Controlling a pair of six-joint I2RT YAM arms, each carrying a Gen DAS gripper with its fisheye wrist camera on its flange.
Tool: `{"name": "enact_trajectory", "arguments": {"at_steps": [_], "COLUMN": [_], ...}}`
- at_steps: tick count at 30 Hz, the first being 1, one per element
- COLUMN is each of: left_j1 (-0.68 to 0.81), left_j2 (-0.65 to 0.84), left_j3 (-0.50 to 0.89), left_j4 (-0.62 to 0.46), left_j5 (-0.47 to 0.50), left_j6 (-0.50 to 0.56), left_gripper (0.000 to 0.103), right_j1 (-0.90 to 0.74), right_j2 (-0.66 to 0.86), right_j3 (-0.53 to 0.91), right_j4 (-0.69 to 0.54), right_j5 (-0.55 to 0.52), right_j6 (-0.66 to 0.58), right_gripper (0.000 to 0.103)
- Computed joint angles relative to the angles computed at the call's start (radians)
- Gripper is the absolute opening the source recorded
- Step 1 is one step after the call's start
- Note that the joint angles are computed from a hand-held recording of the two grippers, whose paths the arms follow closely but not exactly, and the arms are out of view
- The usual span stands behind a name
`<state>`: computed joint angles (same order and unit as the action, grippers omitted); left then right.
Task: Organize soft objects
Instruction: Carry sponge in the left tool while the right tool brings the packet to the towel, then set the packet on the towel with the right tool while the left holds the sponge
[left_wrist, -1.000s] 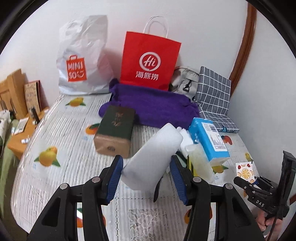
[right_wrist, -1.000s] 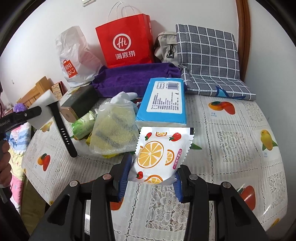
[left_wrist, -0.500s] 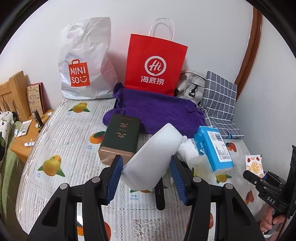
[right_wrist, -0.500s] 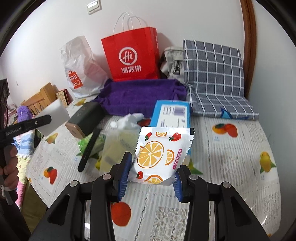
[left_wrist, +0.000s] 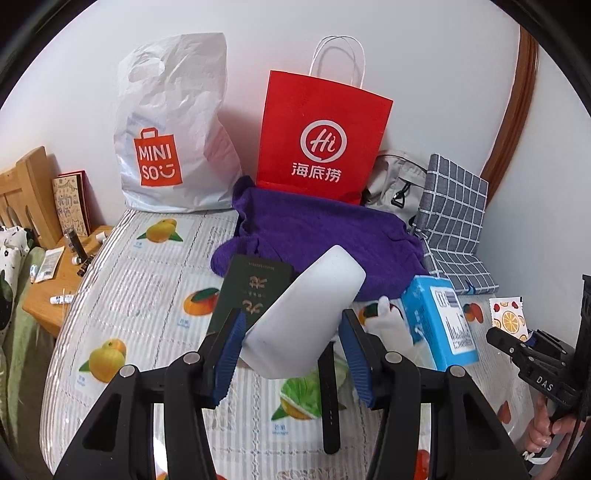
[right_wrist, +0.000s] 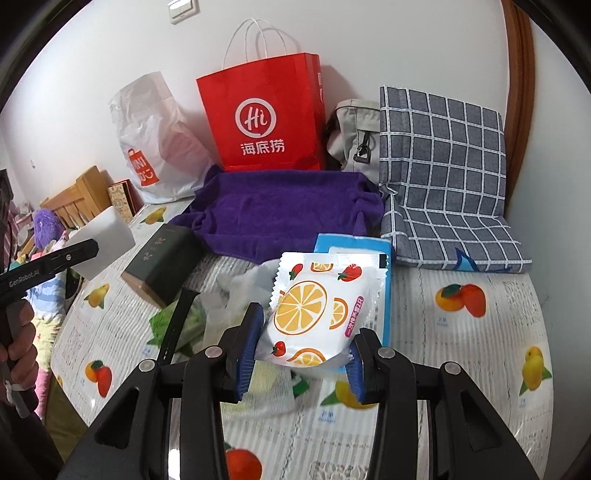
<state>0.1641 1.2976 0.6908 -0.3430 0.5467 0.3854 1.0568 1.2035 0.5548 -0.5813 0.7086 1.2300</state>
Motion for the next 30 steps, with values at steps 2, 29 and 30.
{"name": "enact_trajectory", "arguments": {"at_steps": [2, 29, 30], "left_j1": [-0.014, -0.224, -0.23], "left_j2": [0.028, 0.504, 0.519], "left_j3": [0.023, 0.421, 0.438], "left_j4": [0.013, 0.102, 0.097], "left_j5": [-0.013, -0.233, -0.24], "left_j6": [-0.017, -0.219, -0.222], "left_gripper": [0.05, 0.05, 0.05], "right_j1": [-0.054, -0.671, -0.678], "right_j2": [-0.007, 0.292, 0.321], "right_j3": [-0.005, 0.233, 0.257], "right_j4": [0.043, 0.486, 0.496], "right_j5": [-0.028, -0.383, -0.385], "right_j6": [-0.063, -0.749, -0.765], "right_gripper": [0.041, 0.041, 0.041]}}
